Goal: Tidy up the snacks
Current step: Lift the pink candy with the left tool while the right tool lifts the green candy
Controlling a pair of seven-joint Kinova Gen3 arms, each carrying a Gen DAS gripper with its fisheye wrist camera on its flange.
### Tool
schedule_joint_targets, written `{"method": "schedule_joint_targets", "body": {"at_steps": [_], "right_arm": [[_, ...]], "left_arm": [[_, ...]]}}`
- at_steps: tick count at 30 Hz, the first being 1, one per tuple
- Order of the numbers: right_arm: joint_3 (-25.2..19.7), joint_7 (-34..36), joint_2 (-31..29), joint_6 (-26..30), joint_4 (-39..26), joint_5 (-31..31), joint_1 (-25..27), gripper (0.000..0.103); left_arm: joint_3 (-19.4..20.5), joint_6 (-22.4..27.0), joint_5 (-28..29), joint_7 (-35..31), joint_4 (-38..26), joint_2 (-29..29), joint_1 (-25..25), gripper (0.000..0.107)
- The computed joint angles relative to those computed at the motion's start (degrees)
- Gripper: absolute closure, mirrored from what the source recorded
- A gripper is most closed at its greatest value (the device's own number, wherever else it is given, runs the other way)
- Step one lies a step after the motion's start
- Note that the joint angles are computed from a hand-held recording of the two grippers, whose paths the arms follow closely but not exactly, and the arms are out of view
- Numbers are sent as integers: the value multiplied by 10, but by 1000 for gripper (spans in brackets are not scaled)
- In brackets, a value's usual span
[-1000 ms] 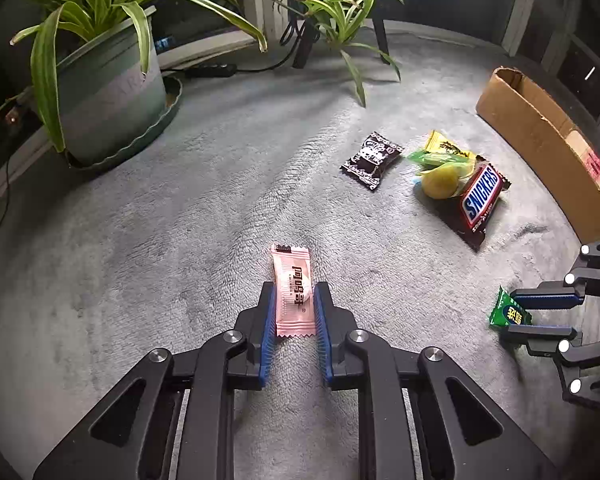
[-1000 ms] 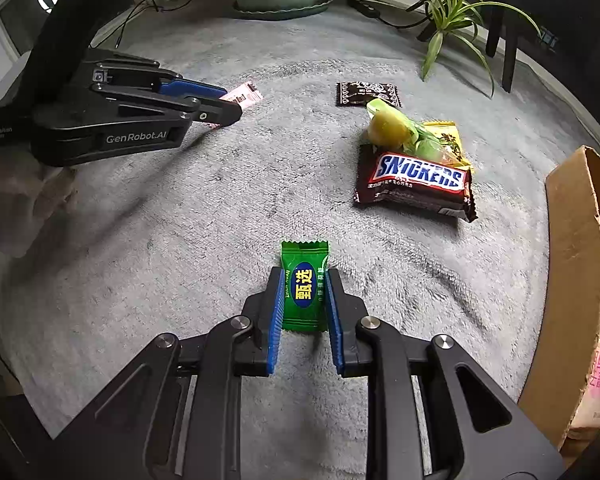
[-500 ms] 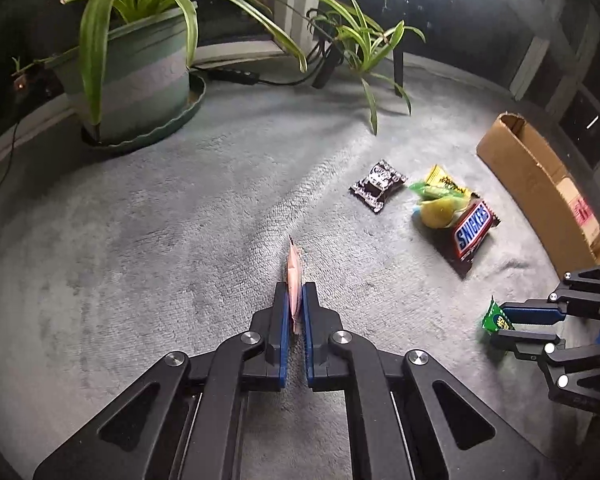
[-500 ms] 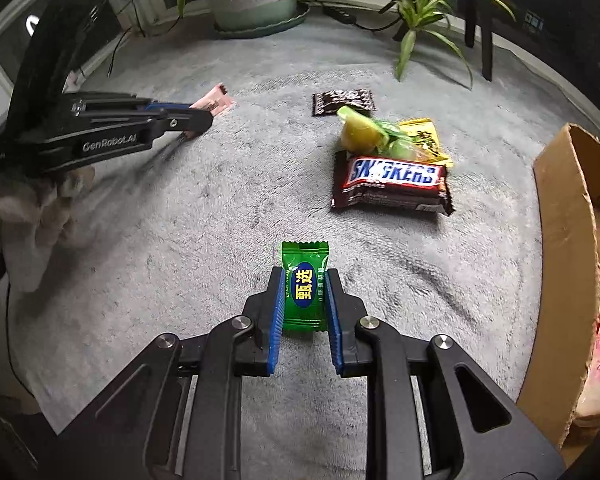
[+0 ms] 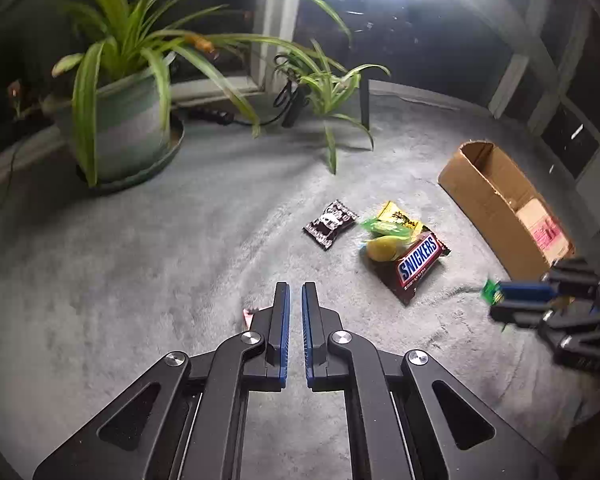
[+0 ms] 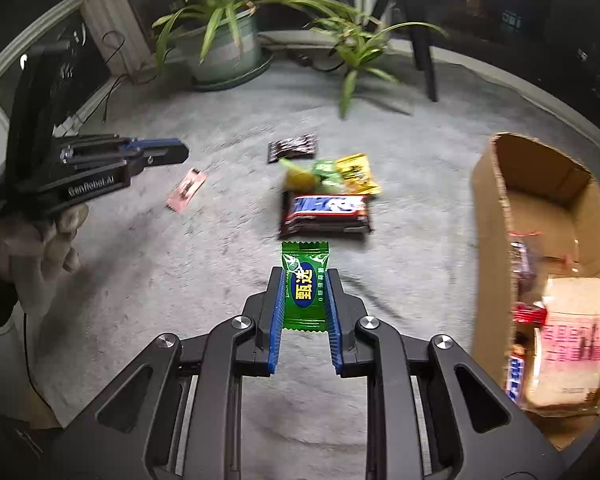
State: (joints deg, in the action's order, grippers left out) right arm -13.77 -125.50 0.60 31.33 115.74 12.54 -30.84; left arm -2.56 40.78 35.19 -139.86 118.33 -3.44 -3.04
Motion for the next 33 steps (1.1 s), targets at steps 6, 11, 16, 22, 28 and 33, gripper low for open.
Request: {"method": "schedule_joint_targets", "body": {"at_steps": [6,11,16,22,28,33], "right_arm": [[6,30,-14,-4,17,-26,15,83],[6,43,-13,-12,28,-43,22,83],[4,45,-6,-12,25,-45,21,83],[2,34,-1,-5,17,-32,13,83],[2,29,-1,-2,15,-30,9,83],[2,26,0,-4,15,-28,7,83]], "left_arm": [[-1,-6,-11,15,-3,18,-8,103],[-7,5,-19,8,5,13,-25,97],[-3,18,-29,16,9,23,-30,89],[19,-8,-64,59,14,28,-11,89],[31,-46,-109,101,22,34,7,89],[31,-65,-128,107,30,28,19,90]]}}
